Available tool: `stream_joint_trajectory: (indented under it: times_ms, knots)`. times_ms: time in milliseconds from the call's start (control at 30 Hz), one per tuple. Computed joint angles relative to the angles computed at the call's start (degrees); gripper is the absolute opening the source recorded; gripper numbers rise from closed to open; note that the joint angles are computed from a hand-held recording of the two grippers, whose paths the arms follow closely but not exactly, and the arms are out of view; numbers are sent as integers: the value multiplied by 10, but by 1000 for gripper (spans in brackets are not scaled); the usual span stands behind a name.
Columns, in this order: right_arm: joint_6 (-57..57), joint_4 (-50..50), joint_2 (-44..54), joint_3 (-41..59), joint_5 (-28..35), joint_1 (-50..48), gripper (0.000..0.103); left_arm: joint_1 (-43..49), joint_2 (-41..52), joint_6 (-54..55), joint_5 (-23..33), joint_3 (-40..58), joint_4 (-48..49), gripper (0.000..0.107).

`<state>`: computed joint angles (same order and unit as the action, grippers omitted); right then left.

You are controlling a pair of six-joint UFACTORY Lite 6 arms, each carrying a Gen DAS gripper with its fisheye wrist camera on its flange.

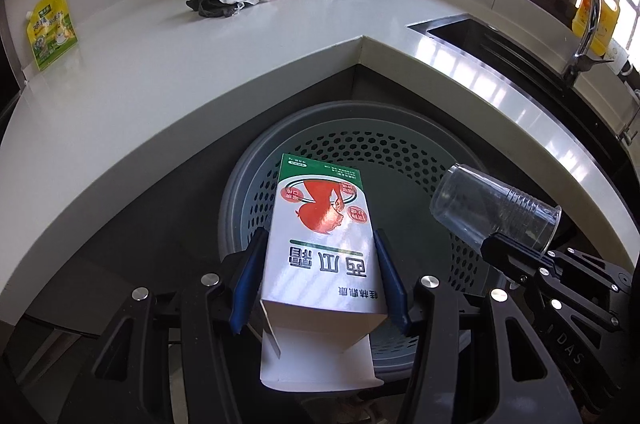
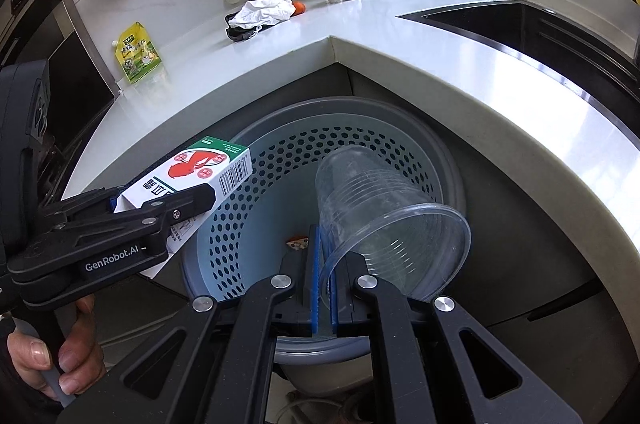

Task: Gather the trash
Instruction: 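Carry the milk carton and plastic cup over the basket with both tools, then open both tools to drop the carton and cup into the basket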

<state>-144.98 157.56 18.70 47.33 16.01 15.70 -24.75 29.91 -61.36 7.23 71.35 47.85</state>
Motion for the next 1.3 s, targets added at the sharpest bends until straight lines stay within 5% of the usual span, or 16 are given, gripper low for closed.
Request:
stream_joint_trajectory:
  times_ms: [533, 600, 667, 700, 1100, 1300]
  knots:
    - [68, -76, 22, 22, -7, -7, 4, 0, 20, 78, 4, 15, -80, 54]
    - [59, -66, 22, 22, -9, -7, 12, 2, 19, 80, 3, 13, -82, 54]
    - [34, -40, 15, 15, -4, -7, 37, 4, 19, 83, 3, 13, -86, 58]
    - [19, -25, 10, 10, 0, -6, 41, 5, 19, 82, 3, 13, -86, 64]
    - [16, -21, 1, 4, 1, -11, 49, 17, 11, 89, -2, 5, -97, 76]
    - [-8, 3, -8, -2, 4, -6, 54, 23, -5, -32, -6, -11, 25, 80]
